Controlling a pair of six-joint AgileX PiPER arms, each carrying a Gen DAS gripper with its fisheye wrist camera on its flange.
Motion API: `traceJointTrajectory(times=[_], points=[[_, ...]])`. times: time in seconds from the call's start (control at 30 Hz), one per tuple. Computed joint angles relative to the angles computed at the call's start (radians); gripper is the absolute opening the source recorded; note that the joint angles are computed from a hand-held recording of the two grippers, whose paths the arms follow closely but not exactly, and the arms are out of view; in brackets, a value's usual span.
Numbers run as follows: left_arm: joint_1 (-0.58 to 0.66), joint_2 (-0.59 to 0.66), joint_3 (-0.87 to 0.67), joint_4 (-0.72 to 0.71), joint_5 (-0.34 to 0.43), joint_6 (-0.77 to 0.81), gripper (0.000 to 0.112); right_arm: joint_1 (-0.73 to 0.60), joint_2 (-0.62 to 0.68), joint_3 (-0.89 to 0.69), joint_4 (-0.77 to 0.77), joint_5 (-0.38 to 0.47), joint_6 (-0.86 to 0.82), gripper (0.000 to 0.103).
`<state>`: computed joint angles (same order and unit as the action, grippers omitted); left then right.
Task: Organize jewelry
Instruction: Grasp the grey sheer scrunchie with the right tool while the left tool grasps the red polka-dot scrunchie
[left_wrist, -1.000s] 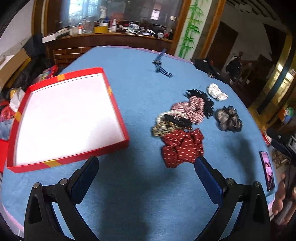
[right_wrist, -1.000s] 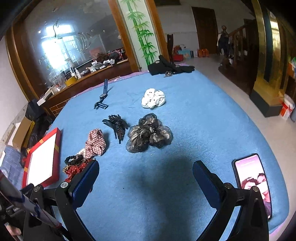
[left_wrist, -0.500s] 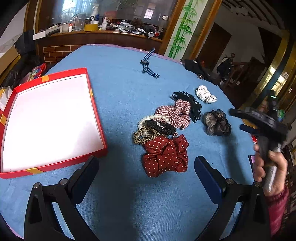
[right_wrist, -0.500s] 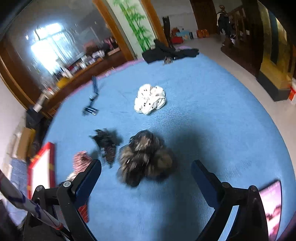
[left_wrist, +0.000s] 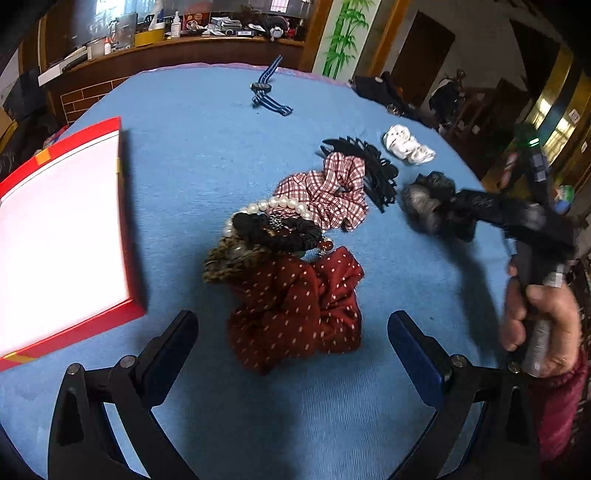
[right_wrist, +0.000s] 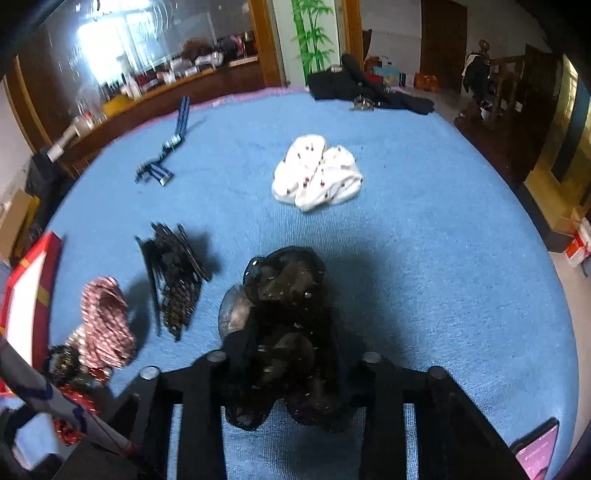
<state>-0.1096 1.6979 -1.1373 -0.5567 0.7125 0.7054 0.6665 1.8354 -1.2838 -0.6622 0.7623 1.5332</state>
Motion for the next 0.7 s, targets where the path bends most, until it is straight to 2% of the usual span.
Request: traceJointTrajectory(times=[0.13,0.17,0.2,0.23,0.27,0.3,0.37,0.43,0.53,0.7], points=[[-0.045,0.048,-0.011,0.033,-0.04,-0.054,0.101,-0.006,-0.003,0.0,-0.008,-0.013,0.01,0.029],[-0.06,0.051,-0.004,0.047,-0.063,-0.065,0.086,-0.002,-0.005,0.001,-0.015,-0.011,0.017,0.029],[-0.078,0.053,0.002,0.076,-0.085,-0.084,0.077,0.002,-0.008,0.004,-0.021,-0.012,0.022,0.029],[-0.104,0.04,0.025,0.128,-0.141,-0.124,0.067,0.01,-0.015,0.01,-0.033,-0.014,0.032,0.029],[-0.114,0.036,0.034,0.141,-0.163,-0.135,0.053,0.015,-0.02,0.011,-0.045,-0.014,0.04,0.029],[-0.117,0.032,0.042,0.144,-0.181,-0.135,0.047,0.022,-0.026,0.014,-0.063,-0.012,0.053,0.028],[-0.106,0.027,0.045,0.114,-0.178,-0.111,0.022,0.032,-0.038,0.021,-0.092,-0.016,0.079,0.026],[-0.081,0.022,0.042,0.049,-0.139,-0.047,0.019,0.04,-0.05,0.029,-0.114,-0.024,0.099,0.026],[-0.061,-0.025,0.078,-0.021,-0.14,0.04,0.019,0.051,-0.065,0.04,-0.144,-0.038,0.125,0.024],[-0.02,-0.112,0.103,-0.155,-0.093,0.168,0.019,0.08,-0.102,0.065,-0.213,-0.053,0.176,0.022]])
